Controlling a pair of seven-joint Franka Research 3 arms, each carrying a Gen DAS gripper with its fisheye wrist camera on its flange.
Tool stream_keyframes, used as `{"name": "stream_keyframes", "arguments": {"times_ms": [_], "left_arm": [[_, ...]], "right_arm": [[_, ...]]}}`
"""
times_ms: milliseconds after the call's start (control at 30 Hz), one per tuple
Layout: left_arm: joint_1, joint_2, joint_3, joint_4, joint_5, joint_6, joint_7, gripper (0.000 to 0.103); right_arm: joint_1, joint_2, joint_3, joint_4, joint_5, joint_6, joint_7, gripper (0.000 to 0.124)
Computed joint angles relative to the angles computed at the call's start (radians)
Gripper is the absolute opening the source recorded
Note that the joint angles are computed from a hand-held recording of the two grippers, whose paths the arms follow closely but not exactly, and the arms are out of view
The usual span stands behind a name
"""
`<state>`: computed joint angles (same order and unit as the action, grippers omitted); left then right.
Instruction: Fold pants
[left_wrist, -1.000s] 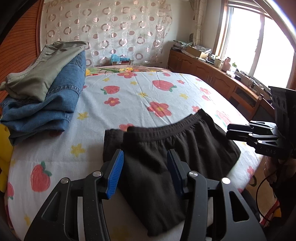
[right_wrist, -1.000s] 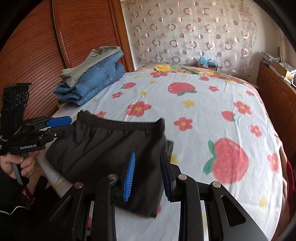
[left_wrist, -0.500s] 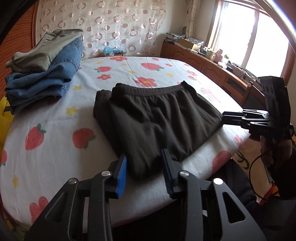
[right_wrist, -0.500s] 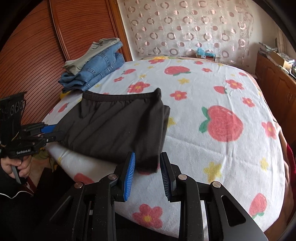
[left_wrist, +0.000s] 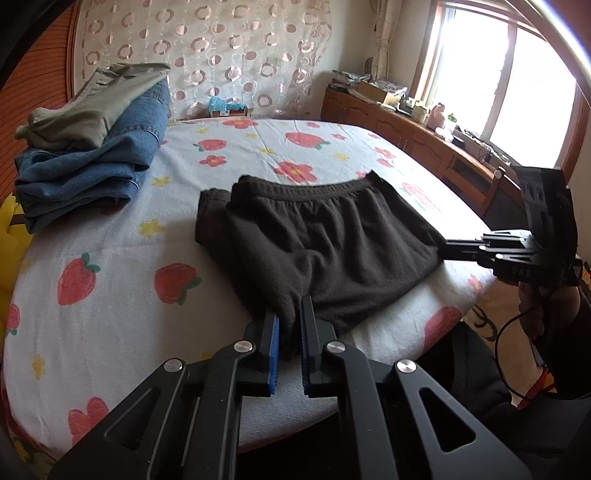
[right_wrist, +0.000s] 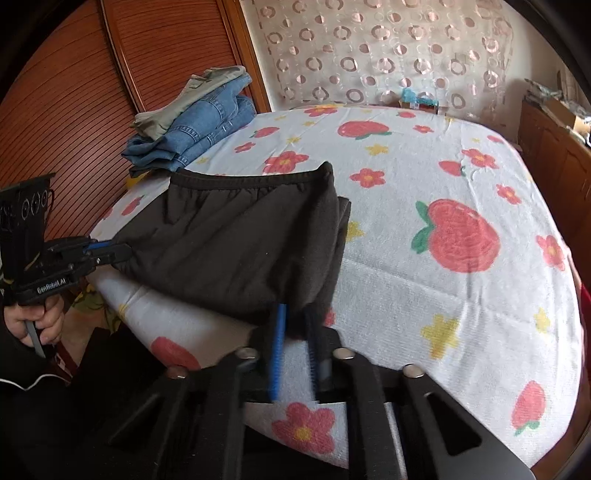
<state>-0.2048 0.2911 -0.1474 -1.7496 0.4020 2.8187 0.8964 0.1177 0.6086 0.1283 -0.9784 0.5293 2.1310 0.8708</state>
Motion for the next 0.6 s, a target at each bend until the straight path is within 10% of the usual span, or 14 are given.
{"name": "stream_keyframes", "arguments": {"times_ms": [433,600], "left_arm": [[-0.005,-0.007,0.013,0.010,0.037,-0.025,-0.046,0.014],[-0.016,0.002,0.034,0.030,0.093,-0.026,-0.094,0.044]], "right_arm": [[-0.009,-0.092,-0.003,-0.125,0.056,0.024,-0.051,0.005],[-0.008,-0.113,-0.004,-0.140,0.061,0.043,-0.059,0.005]]}}
